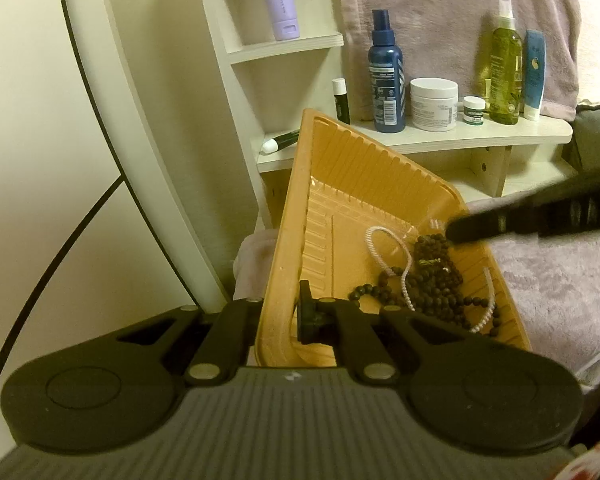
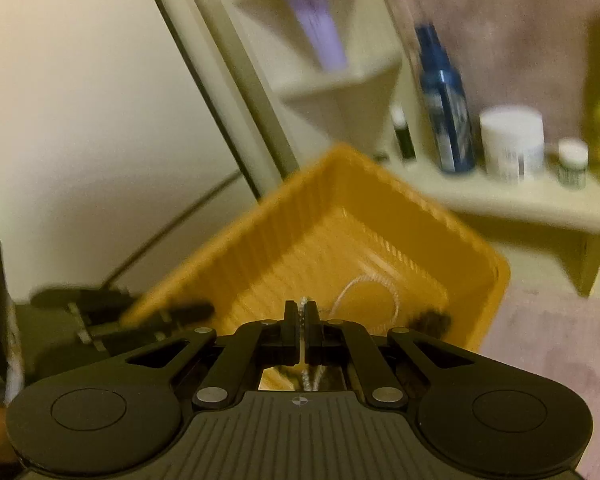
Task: Organize jewelry
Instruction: 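Lower the pearl necklace into the tray and open the right gripper, then move the right gripper toward the small silver stud on the towel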
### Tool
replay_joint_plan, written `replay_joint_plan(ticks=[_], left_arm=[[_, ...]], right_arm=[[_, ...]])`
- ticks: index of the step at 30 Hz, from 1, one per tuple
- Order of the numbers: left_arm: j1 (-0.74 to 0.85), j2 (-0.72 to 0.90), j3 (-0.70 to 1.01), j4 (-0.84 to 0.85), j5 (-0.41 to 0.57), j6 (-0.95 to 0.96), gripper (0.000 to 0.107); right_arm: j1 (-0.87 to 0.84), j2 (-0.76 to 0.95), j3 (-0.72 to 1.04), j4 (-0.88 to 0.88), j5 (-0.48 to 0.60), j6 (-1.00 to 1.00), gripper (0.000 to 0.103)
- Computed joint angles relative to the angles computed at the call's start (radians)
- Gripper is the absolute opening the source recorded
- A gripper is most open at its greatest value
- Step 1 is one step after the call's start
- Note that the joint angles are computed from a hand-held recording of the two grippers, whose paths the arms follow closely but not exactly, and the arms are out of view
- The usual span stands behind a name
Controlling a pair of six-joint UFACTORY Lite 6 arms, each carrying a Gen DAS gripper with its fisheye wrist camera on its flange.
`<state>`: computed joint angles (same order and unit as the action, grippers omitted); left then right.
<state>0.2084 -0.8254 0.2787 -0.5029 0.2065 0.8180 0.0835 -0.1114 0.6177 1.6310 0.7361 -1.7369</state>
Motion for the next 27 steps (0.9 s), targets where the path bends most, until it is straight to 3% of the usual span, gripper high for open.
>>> replay_joint_plan(ticks=[11, 12, 13, 15, 27], left_arm=[[0.010, 0.000, -0.002, -0.034, 0.003, 0.039, 0.004], [0.010, 0.000, -0.003, -0.033, 0.002, 0.039, 0.004], [0.010, 0.000, -0.003, -0.033, 0.002, 0.039, 0.004], [0.009, -0.001, -0.003, -0.032, 0.002, 0.037, 0.004], [0.005, -0.004, -0.004, -0.007, 0.000, 0.014, 0.004]], right_arm=[[-0.033, 0.042, -0.016, -0.022, 0.043, -0.022, 0.006], [-0.042, 0.035, -0.024, -0.014, 0.043, -0.026, 0.019], [-0.063, 0.026, -0.037, -0.008, 0.054, -0.030, 0.041], [-0.089, 0.012, -0.055, 0.019, 0.061, -0.043, 0.057], [-0.496, -0.183, -0.253, -0.044, 0.065, -0.116, 0.057]])
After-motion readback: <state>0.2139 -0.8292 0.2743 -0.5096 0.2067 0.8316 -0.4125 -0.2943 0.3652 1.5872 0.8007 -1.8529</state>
